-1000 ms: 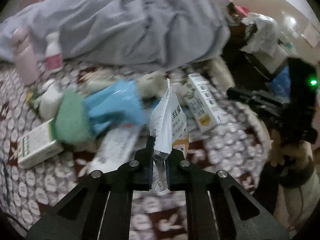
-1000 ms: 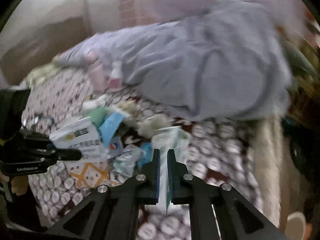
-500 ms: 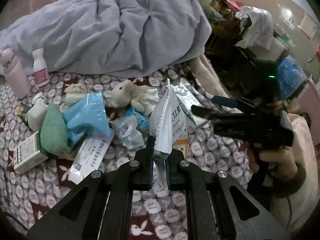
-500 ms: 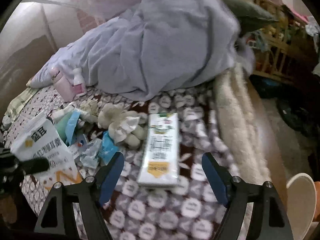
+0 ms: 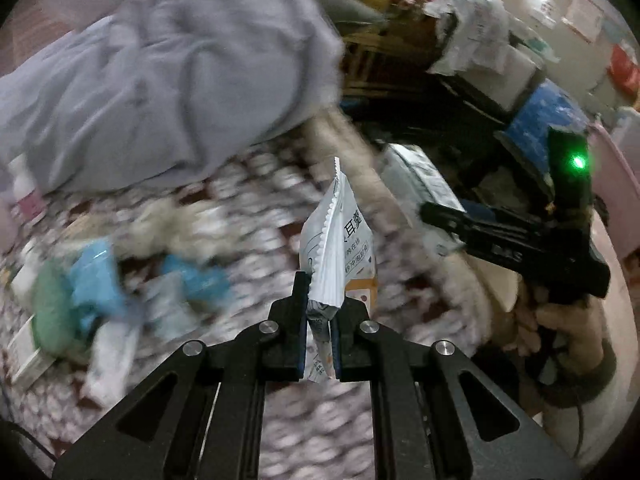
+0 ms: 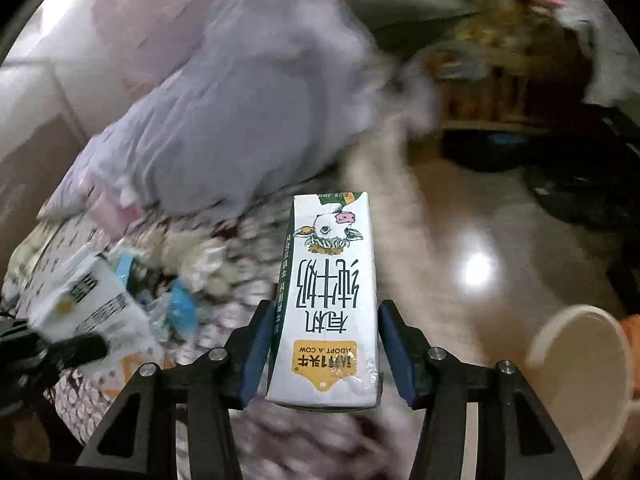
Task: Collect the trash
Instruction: 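Carry both items to the white bucket and open the right tool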
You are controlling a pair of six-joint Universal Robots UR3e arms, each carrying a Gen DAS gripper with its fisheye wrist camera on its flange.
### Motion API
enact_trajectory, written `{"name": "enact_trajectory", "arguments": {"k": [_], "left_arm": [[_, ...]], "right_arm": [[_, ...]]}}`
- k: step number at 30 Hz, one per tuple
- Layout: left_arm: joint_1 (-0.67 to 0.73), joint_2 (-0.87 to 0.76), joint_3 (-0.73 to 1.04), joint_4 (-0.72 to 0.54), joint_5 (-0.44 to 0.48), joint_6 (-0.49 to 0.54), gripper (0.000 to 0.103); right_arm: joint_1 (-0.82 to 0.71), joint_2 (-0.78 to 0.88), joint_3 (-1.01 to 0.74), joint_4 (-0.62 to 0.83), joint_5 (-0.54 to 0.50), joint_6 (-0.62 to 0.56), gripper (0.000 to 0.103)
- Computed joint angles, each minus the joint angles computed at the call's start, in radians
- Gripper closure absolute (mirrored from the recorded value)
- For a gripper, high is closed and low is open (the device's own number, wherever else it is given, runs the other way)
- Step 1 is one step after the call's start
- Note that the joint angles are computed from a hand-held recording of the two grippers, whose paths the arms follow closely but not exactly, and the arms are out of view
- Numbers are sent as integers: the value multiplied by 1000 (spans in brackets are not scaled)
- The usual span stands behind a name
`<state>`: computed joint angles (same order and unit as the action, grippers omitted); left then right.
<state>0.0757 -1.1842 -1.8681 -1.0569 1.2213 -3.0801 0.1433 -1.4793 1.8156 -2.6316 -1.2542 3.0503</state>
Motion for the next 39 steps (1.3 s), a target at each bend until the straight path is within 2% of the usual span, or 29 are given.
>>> {"name": "enact_trajectory", "arguments": {"k": [5, 8, 13, 22, 39], "left_arm": [[-252, -286, 217, 129, 72, -121, 96], [-372, -463, 386, 151, 109, -165, 96], [-505, -716, 676, 111, 163, -202, 96], [-619, -959, 990, 24, 255, -211, 96], [-673, -1183, 1307, -99, 306, -217, 96]], "right_arm": [[-308, -264, 200, 94, 33, -89, 52], [-469, -343, 268, 161, 62, -145, 52], [-629, -371, 330, 198, 91, -239, 52], [-720, -328, 383, 149, 95, -285, 52], [-738, -196, 402, 62, 66, -286, 51]]}}
